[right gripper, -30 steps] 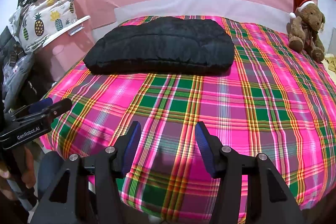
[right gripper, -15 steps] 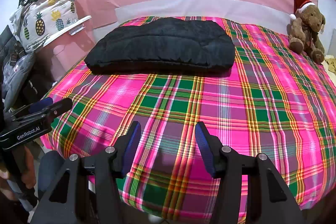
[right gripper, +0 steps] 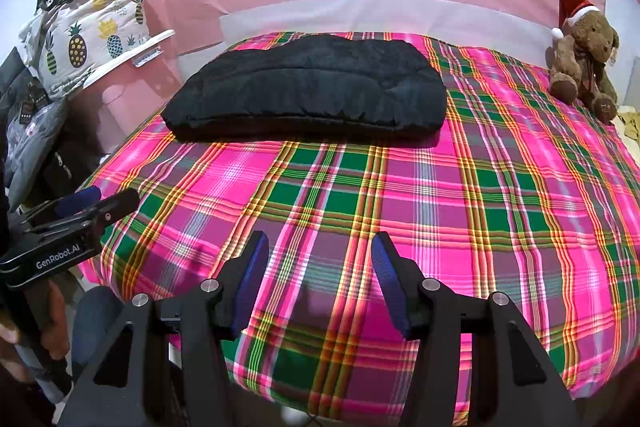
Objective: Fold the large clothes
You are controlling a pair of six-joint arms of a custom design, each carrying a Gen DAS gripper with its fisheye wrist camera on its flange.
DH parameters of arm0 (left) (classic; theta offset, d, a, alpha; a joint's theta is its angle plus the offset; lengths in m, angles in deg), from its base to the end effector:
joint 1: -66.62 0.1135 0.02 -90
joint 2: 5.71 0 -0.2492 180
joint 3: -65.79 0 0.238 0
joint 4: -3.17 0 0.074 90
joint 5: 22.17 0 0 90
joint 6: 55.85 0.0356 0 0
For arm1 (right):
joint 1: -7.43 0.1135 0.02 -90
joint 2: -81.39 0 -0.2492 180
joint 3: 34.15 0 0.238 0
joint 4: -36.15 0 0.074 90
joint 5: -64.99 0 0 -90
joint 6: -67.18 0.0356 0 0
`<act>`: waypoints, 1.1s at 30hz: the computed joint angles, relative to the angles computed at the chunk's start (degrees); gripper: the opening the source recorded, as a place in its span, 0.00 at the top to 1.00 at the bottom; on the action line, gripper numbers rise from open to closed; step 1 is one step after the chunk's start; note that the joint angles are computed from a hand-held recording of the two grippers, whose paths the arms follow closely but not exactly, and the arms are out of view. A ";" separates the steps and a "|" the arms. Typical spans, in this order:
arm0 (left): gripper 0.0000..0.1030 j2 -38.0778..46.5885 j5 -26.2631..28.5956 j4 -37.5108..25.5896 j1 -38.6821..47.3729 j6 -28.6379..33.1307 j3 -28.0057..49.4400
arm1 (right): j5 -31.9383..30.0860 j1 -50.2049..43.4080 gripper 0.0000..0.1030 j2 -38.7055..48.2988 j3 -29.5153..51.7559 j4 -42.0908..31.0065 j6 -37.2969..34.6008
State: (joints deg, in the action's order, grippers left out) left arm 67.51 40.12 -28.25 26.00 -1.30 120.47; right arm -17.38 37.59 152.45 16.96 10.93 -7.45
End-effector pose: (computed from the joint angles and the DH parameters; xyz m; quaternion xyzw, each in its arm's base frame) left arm 0.1942 -0.1447 0.1956 -0.0408 0.9150 -0.0276 0.4004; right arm 0.2098 0.1164 0.1905 -0.0936 0.9180 0.0905 0.3746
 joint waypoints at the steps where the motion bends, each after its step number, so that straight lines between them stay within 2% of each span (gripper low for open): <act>1: 0.22 -0.05 -0.02 -0.04 0.00 -0.01 -0.03 | -0.08 -0.04 0.48 0.00 0.00 0.00 -0.02; 13: 0.22 0.28 -1.47 -0.89 -0.15 -0.47 0.15 | 0.06 0.34 0.48 -0.60 0.02 -0.61 -0.06; 33: 0.22 2.39 -2.50 -0.50 -1.03 -0.81 0.42 | -3.67 -3.35 0.48 -1.36 -1.74 0.05 -3.16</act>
State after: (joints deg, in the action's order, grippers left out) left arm 69.90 37.62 -28.75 24.97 -2.11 120.89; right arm -21.05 34.25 151.09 15.22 10.98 -10.61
